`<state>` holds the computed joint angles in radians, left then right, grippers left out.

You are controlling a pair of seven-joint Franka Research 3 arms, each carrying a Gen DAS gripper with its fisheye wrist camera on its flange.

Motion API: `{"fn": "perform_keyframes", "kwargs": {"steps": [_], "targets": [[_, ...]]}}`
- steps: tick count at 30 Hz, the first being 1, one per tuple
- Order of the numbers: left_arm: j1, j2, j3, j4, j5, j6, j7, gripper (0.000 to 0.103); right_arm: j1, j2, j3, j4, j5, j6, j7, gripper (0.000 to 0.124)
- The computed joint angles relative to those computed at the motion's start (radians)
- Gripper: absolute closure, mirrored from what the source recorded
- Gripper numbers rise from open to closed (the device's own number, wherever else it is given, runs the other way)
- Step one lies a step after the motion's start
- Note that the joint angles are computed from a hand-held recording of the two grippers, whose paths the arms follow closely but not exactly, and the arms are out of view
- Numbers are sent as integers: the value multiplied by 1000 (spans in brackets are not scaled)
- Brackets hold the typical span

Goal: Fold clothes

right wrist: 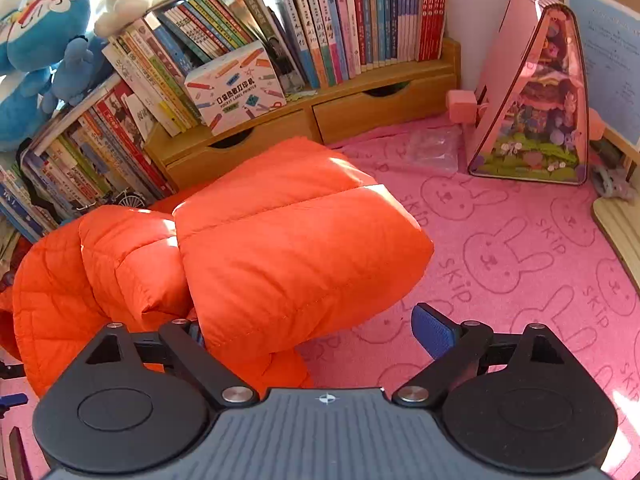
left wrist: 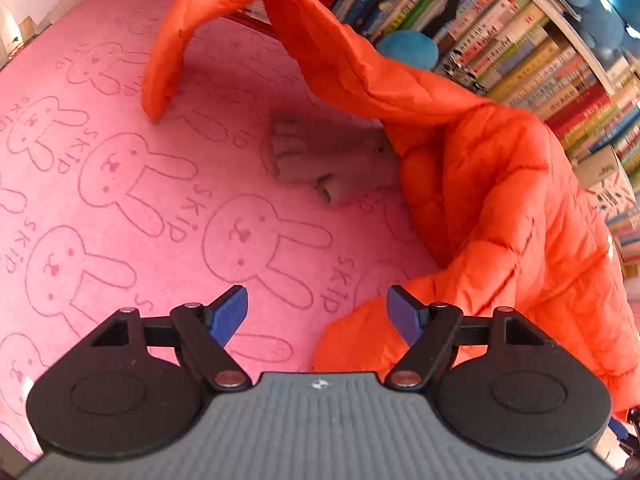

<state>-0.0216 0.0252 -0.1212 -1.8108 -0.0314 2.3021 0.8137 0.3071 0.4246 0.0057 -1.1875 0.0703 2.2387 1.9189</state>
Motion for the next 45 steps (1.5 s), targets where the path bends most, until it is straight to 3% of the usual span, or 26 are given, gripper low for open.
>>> {"fn": "perform_keyframes", "kwargs": {"steps": [4,8,10,11,13,16,20,24,31,41,45], "targets": [[-22,29,-20,19,-10,36,75,26,-36,-117,26,-177,116,82,8,23],[-27,44,-26,26,-25,114,144,22,-144,-206,85,-333,558,288,-42,21],[-29,65,-28,54,-29,92,174,21,-163,-214,93,-342,612,336,-66,21],[-29,76,-30,68,-30,74,183,21,-144,-204,66,-315,552,298,-87,21],[-30,80,-32,71,-40,60,189,21,-121,-165,45,-221,364,144,-152,21],[-31,75,-35,59,-59,51,186,19,-79,-91,49,-103,198,-86,-278,21],[-50,87,-35,92,25,-13,153,19,-25,-4,45,-41,123,-204,-277,22],[-66,95,-37,131,106,-79,138,18,2,65,39,25,121,-238,-194,25],[-110,112,-45,221,274,-254,144,16,20,91,40,60,105,-237,-199,25],[-108,75,-49,170,224,-230,160,14,37,101,33,69,79,-269,-172,25],[-104,23,-57,109,140,-173,235,13,40,110,32,82,70,-282,-165,25]]}}
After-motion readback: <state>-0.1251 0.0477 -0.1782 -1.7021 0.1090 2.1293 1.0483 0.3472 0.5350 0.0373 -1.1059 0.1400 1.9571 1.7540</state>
